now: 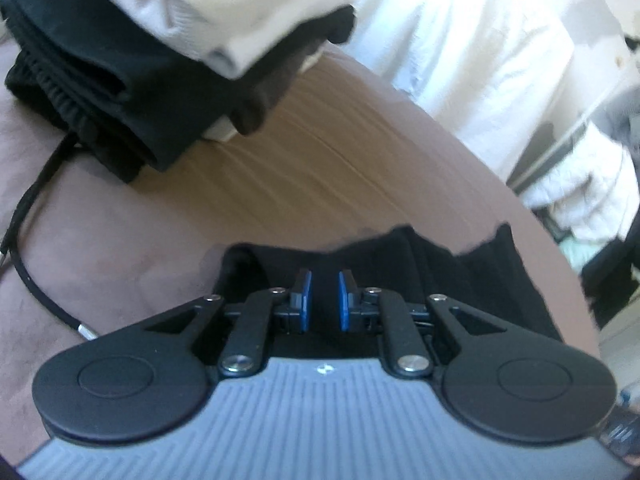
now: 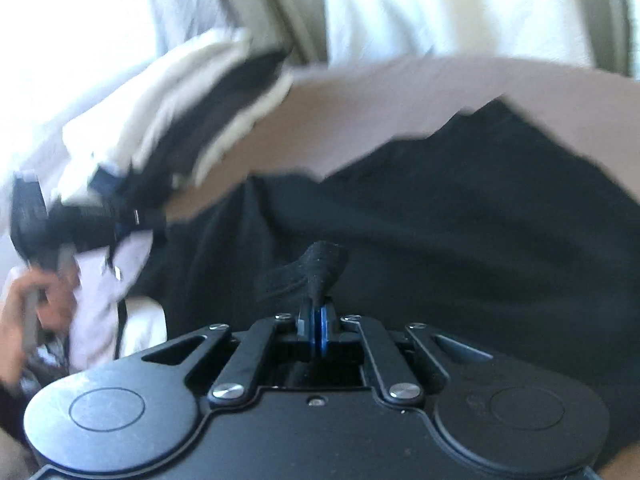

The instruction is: Fold clothes

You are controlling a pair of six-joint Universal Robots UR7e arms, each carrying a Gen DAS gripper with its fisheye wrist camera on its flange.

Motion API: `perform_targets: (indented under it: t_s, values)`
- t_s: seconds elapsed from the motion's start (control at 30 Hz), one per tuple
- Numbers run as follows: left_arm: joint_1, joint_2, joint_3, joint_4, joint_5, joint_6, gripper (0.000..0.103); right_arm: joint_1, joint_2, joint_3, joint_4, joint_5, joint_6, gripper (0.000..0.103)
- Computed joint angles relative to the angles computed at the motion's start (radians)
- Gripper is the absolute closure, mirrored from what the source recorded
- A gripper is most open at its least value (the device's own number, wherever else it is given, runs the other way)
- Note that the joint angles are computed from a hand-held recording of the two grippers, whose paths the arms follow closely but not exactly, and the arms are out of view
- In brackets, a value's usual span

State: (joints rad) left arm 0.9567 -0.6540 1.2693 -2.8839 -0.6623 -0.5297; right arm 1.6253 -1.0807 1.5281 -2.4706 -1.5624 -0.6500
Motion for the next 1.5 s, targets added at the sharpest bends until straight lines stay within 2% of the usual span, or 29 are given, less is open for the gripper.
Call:
perform_targets:
  t_s: [0.1, 0.13, 0.2, 0.27, 0.33, 0.37, 0.43, 0.47, 0.53, 0.57, 0.6, 0.67, 0.73, 0.77, 0.83, 0.9, 0.97, 1.03, 1.07, 1.1, 1.13, 1.17, 1.2, 1.27, 1.33, 1.43, 1.5]
  values:
    - [0.002, -0.005, 0.002, 0.017, -0.039, 0.016, 0.09, -0.022, -0.068, 0.094, -0.17, 0.025, 0.067, 0.099]
    - [0.002, -0.017, 0.02, 0.016, -0.053, 0.009, 0.09, -0.027, -0.09, 0.124, -0.222, 0.008, 0.082, 0.099]
    - [0.01, -0.02, 0.016, 0.03, -0.083, -0.004, 0.088, -0.017, -0.12, 0.172, -0.291, -0.103, 0.057, 0.099]
    - [0.015, -0.029, 0.022, 0.068, -0.112, -0.026, 0.081, -0.009, -0.15, 0.187, -0.238, -0.197, 0.035, 0.099]
    - [0.018, -0.031, 0.016, 0.131, -0.12, -0.052, 0.076, -0.004, -0.169, 0.172, -0.115, -0.256, 0.051, 0.097]
    - [0.02, -0.027, 0.009, 0.16, -0.125, -0.062, 0.075, 0.003, -0.17, 0.159, -0.055, -0.296, 0.063, 0.092]
    - [0.024, -0.008, -0.015, 0.198, -0.133, -0.072, 0.07, 0.016, -0.169, 0.134, 0.054, -0.371, 0.092, 0.092]
    - [0.024, -0.005, -0.014, 0.195, -0.135, -0.068, 0.07, 0.028, -0.165, 0.13, 0.059, -0.391, 0.087, 0.092]
    - [0.024, 0.006, -0.016, 0.172, -0.137, -0.051, 0.061, 0.056, -0.157, 0.144, -0.018, -0.415, 0.05, 0.089]
    - [0.024, 0.011, -0.015, 0.149, -0.14, -0.038, 0.059, 0.065, -0.156, 0.158, -0.075, -0.4, 0.019, 0.082]
    - [0.025, 0.015, -0.011, 0.123, -0.145, -0.028, 0.054, 0.073, -0.155, 0.172, -0.14, -0.37, -0.016, 0.066]
    - [0.026, 0.021, -0.005, 0.088, -0.157, -0.018, 0.051, 0.079, -0.146, 0.187, -0.219, -0.269, -0.107, 0.043]
    - [0.025, 0.027, -0.007, 0.085, -0.155, -0.015, 0.051, 0.09, -0.117, 0.166, -0.194, -0.223, -0.197, 0.037]
    - [0.025, 0.029, -0.007, 0.078, -0.151, -0.015, 0.051, 0.103, -0.093, 0.153, -0.182, -0.239, -0.252, 0.036]
    - [0.028, 0.035, -0.01, 0.054, -0.151, -0.014, 0.053, 0.13, -0.047, 0.145, -0.181, -0.272, -0.384, 0.036]
    - [0.038, 0.043, -0.014, 0.018, -0.163, -0.012, 0.053, 0.148, -0.012, 0.162, -0.191, -0.26, -0.549, 0.036]
    - [0.05, 0.047, -0.013, -0.024, -0.187, -0.012, 0.051, 0.154, 0.021, 0.165, -0.187, -0.257, -0.669, 0.036]
    - [0.065, 0.044, -0.005, -0.074, -0.23, -0.033, 0.055, 0.168, 0.069, 0.177, -0.256, -0.284, -0.772, 0.046]
    - [0.072, 0.045, -0.004, -0.094, -0.25, -0.039, 0.058, 0.173, 0.096, 0.194, -0.352, -0.295, -0.833, 0.062]
    - [0.078, 0.048, -0.011, -0.093, -0.266, -0.037, 0.091, 0.177, 0.116, 0.199, -0.411, -0.304, -0.866, 0.085]
    - [0.08, 0.052, -0.025, -0.071, -0.267, -0.027, 0.101, 0.181, 0.131, 0.198, -0.446, -0.313, -0.888, 0.098]
    - [0.077, 0.058, -0.041, -0.042, -0.249, -0.013, 0.101, 0.185, 0.139, 0.185, -0.44, -0.313, -0.876, 0.103]
    - [0.073, 0.062, -0.053, -0.031, -0.229, 0.009, 0.101, 0.188, 0.138, 0.165, -0.403, -0.3, -0.833, 0.103]
    - [0.064, 0.062, -0.055, -0.081, -0.191, 0.054, 0.101, 0.191, 0.123, 0.13, -0.325, -0.265, -0.744, 0.103]
    - [0.066, 0.046, -0.048, -0.14, -0.19, 0.061, 0.101, 0.201, 0.095, 0.097, -0.23, -0.234, -0.645, 0.102]
    - [0.083, 0.015, -0.04, -0.175, -0.221, 0.037, 0.101, 0.218, 0.072, 0.022, -0.02, -0.161, -0.435, 0.103]
    - [0.102, -0.002, -0.049, -0.146, -0.235, 0.002, 0.101, 0.224, 0.072, -0.011, 0.102, -0.117, -0.303, 0.103]
